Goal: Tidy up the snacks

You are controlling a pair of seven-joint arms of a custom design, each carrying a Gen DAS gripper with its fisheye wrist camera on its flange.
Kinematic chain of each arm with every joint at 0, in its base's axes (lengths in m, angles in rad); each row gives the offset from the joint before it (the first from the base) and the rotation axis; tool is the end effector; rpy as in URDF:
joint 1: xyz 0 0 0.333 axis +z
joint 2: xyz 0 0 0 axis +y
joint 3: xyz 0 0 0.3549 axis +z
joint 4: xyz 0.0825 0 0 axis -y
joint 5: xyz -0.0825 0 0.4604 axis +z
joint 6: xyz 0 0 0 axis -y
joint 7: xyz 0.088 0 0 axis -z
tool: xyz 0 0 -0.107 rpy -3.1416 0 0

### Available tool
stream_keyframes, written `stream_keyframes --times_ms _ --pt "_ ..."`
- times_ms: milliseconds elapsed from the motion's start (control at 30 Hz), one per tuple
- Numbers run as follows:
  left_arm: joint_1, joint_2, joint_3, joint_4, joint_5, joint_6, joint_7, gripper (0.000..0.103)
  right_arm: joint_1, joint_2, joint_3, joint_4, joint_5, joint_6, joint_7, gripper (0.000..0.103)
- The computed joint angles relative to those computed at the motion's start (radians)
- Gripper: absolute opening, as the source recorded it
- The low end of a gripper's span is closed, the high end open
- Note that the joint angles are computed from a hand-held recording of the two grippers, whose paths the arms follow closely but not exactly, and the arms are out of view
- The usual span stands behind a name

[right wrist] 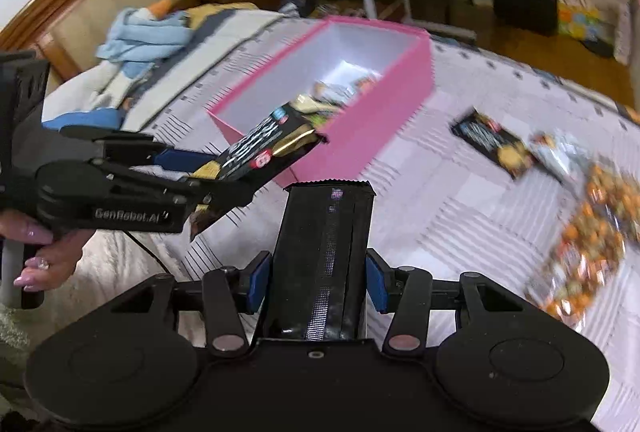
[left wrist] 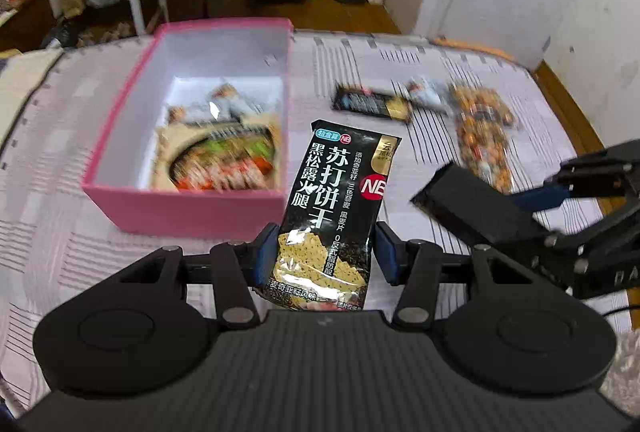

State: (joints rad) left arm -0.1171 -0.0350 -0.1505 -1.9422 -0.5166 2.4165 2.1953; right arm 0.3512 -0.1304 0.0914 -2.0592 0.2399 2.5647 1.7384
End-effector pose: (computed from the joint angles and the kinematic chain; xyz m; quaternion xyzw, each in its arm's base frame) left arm 0.6367 -0.1784 0.5663 -0.4453 0.8357 -0.3112 0.0807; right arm 0.5699 0.2687 0.5770 -0.7081 0.6280 -0.0658 0.3159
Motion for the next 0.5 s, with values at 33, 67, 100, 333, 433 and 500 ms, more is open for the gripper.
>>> stream_keyframes --times_ms 33,67,100,333,433,500 --pt "0.002 0.004 0.002 0.008 -0.008 0.01 0.001 0.05 0.002 0.013 0.001 0.012 -0.004 0.014 -0.011 0.054" --pt "0.004 0.013 0.003 0.021 -0.015 0.022 -0.001 0.05 0.003 0.031 0.002 0.028 -0.008 0.036 -0.026 0.054" --pt "0.006 0.023 0.003 0.034 -0.015 0.032 -0.008 0.05 0.004 0.053 0.003 0.045 -0.011 0.062 -0.04 0.054" --pt "0.018 0.166 -0.004 0.166 0.143 0.134 -0.222 0.05 -0.01 0.257 0.004 0.233 -0.12 0.181 -0.014 0.054" --pt "0.024 0.251 -0.004 0.248 0.224 0.13 -0.336 0.05 -0.008 0.358 -0.001 0.325 -0.156 0.217 0.004 0.054" --pt "0.021 0.298 0.0 0.287 0.29 0.14 -0.406 0.05 0.008 0.416 -0.017 0.364 -0.183 0.247 0.057 0.054"
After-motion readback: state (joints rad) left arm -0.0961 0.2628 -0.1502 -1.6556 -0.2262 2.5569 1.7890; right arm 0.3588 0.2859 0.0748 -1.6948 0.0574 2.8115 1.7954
